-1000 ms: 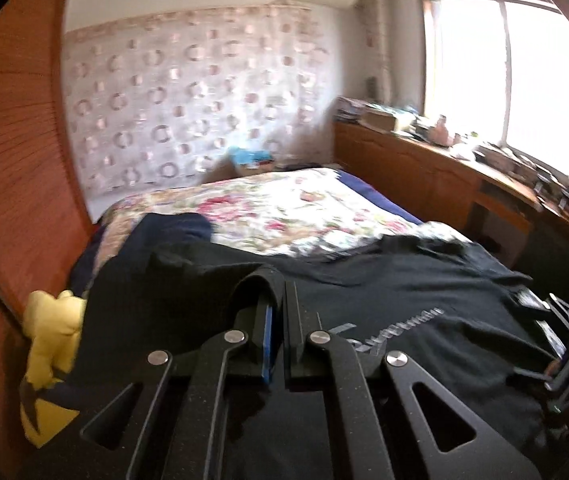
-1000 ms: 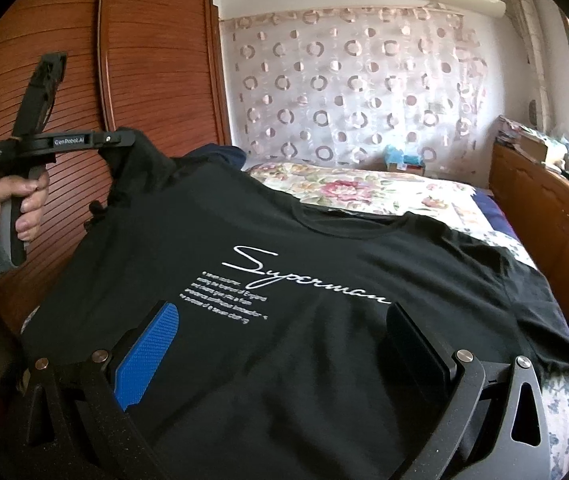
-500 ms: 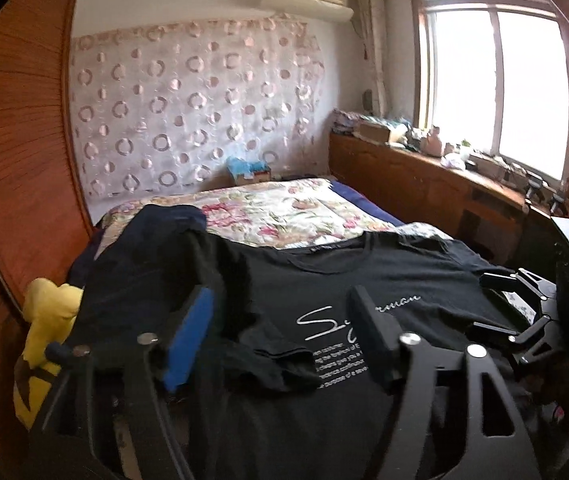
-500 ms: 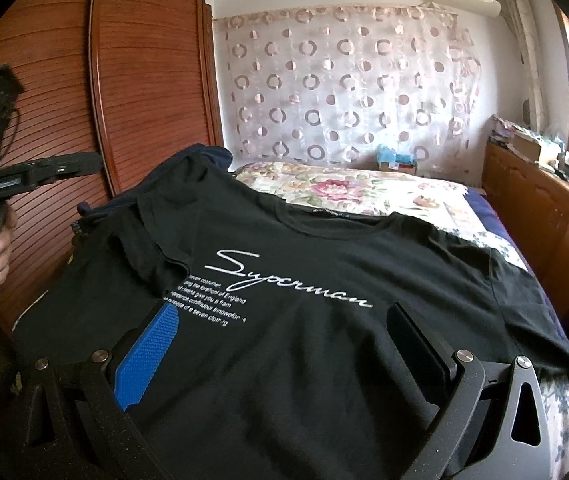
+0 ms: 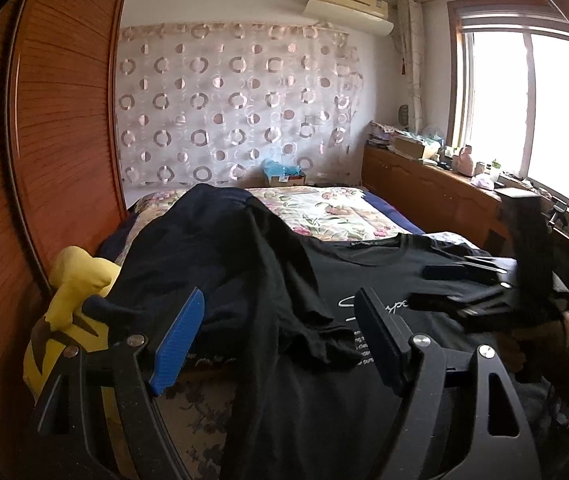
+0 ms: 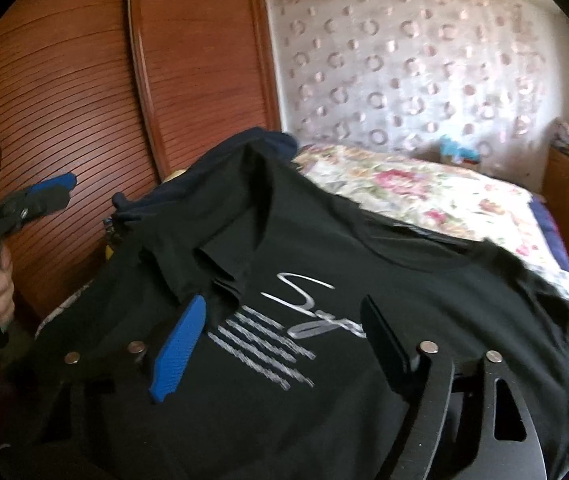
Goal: Fold small clothes
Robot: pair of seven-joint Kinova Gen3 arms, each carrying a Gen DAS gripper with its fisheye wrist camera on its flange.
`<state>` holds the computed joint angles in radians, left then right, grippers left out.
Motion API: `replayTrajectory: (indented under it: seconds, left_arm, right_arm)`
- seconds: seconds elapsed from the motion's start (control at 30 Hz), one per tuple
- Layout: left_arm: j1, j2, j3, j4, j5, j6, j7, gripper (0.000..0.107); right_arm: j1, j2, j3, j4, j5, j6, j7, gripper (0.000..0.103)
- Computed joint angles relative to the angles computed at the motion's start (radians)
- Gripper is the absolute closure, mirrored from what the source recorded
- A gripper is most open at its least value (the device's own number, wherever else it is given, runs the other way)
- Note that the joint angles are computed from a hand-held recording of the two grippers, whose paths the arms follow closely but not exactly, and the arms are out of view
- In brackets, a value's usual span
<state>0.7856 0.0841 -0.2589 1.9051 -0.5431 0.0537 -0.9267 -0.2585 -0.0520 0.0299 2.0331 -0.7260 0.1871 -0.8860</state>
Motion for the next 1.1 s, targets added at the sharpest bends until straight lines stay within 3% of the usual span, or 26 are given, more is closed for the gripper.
replayTrajectory:
  seconds: [0.1,0.23,0.3,0.43,0.53,0.57,0.67,0.77,0.93,1.1]
  left_arm:
    - [0.076,0.007,-0.078,0.006,-0.035,-0.005,0.054,0.029]
    - [0.067,0.009,-0.072,0.018,0.011,-0.014,0.019,0.029]
    - [0.095,0.012,-0.100,0.026,0.026,-0.019,0.009,0.029]
    - [-0.010,0.011,0.008,0.037,0.107,-0.020,-0.074,0.029]
    - [-0.065,0.015,0.066,0.036,0.163,-0.014,-0.130,0.029]
    - [-0.068,0.016,0.068,0.037,0.176,-0.016,-0.142,0.029]
    - [-0.094,0.016,0.093,0.040,0.220,-0.018,-0.186,0.029]
    - [-0.047,0.018,0.042,0.042,0.242,-0.022,-0.204,0.029]
    - [-0.071,0.016,0.067,0.045,0.291,-0.024,-0.257,0.029]
    - [-0.147,0.014,0.147,0.039,0.331,-0.015,-0.307,0.029]
  right_arm:
    - [0.029,0.091,0.007,-0.096,-0.086,0.088,0.095,0.036]
    - [0.093,0.211,-0.018,-0.231,-0.073,0.205,0.068,0.055]
    - [0.120,0.259,-0.039,-0.280,-0.067,0.245,0.052,0.058]
    - [0.154,0.340,-0.074,-0.373,-0.032,0.317,-0.014,0.060]
    - [0.198,0.391,-0.100,-0.438,-0.016,0.392,-0.062,0.070]
    - [0.219,0.403,-0.117,-0.451,-0.021,0.405,-0.059,0.078]
    - [0.268,0.420,-0.166,-0.473,-0.018,0.413,-0.044,0.097]
    - [0.304,0.411,-0.203,-0.472,0.001,0.395,-0.036,0.099]
    - [0.308,0.387,-0.209,-0.471,0.091,0.334,-0.070,0.100]
    - [0.194,0.379,-0.084,-0.492,0.294,0.280,-0.238,0.100]
